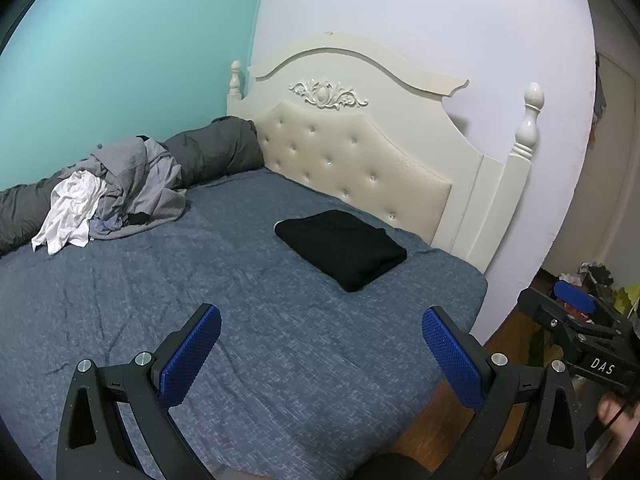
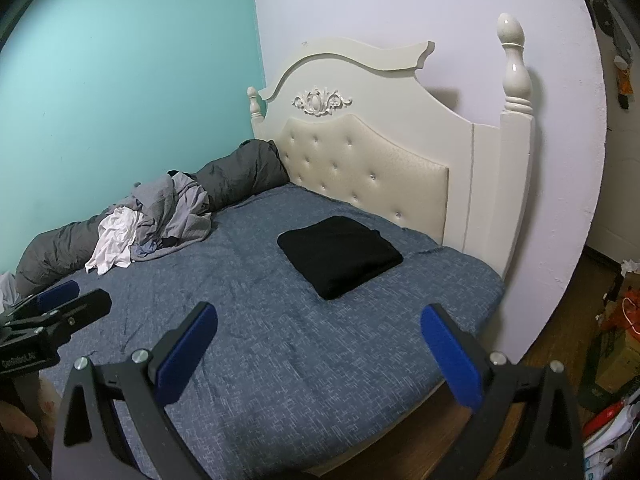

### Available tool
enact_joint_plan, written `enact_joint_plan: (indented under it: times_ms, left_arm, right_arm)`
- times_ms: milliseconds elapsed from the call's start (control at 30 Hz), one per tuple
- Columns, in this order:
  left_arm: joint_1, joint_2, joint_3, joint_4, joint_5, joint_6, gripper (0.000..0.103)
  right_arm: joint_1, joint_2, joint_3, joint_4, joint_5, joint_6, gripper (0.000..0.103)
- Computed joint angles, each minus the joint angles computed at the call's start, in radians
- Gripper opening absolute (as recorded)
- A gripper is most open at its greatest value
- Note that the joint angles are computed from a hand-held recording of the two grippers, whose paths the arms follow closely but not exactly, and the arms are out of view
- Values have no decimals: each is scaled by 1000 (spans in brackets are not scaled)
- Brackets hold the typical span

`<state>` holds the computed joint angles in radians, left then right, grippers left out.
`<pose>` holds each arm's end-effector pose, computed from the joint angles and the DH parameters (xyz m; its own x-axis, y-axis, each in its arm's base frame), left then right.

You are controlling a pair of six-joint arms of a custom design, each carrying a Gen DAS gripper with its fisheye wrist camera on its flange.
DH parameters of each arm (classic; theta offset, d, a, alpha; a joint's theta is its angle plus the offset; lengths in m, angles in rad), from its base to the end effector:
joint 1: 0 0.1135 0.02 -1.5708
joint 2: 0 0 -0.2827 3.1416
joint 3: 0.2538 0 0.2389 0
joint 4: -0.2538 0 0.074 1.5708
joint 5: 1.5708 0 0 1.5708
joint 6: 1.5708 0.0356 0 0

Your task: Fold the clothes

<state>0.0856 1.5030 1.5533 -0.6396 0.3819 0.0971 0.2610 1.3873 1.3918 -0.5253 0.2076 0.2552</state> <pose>0.3177 0.0139 0.4076 -0.5289 0.0449 -0.8475 0.2820 0.9512 -0.1256 0.2857 0.0687 0.3983 -0.4853 0.1261 -0.8652 0.0442 0.9918 0.1197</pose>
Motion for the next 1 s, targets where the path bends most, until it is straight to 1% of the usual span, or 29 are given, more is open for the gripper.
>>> enact_joint_plan:
  times_ms: [1000]
  left_arm:
    - [7,-5,-20,19,13,-2,102]
  right_arm:
    - [-8,6,0,-4,-31,28,103]
